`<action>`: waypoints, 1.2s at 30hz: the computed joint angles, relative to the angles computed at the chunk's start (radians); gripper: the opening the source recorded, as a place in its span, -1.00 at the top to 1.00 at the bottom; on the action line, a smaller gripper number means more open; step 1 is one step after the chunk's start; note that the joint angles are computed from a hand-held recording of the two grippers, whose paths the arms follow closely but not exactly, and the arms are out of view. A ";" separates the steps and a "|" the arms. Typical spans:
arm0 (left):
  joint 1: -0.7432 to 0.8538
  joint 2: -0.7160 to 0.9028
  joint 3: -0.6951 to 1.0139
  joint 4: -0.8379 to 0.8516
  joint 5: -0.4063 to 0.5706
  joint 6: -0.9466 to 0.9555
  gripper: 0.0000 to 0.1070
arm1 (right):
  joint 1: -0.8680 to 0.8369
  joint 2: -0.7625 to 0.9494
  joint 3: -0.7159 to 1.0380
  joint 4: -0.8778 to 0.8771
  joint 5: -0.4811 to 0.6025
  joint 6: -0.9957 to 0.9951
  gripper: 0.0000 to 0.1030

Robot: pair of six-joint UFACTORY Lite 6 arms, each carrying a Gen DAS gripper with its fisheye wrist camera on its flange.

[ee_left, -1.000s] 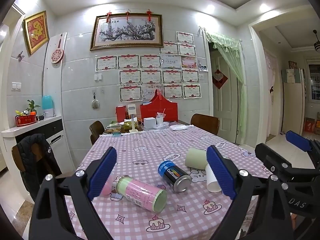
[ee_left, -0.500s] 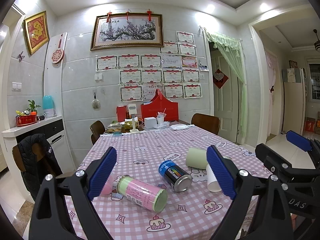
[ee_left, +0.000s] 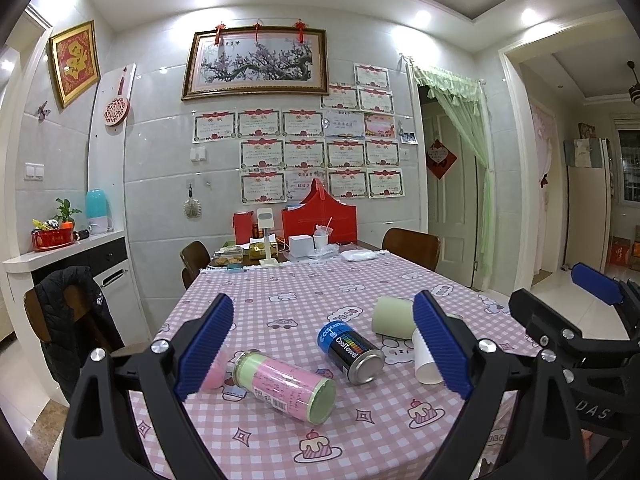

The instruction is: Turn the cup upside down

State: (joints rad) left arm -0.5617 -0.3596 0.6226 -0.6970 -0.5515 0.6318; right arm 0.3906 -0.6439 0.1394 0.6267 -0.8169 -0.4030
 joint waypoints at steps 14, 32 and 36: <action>-0.001 0.006 -0.005 0.009 -0.006 -0.011 -0.68 | 0.000 0.047 0.008 -0.017 -0.028 0.028 -0.85; -0.002 0.010 -0.006 0.010 -0.008 -0.015 -0.68 | -0.017 0.093 0.008 -0.059 -0.055 0.072 -0.85; -0.001 0.020 -0.005 0.011 -0.013 -0.020 -0.68 | -0.018 0.092 0.009 -0.058 -0.052 0.071 -0.85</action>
State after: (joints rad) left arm -0.5630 -0.3400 0.6180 -0.6865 -0.5645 0.6122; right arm 0.3725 -0.5521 0.1482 0.5686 -0.8692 -0.3318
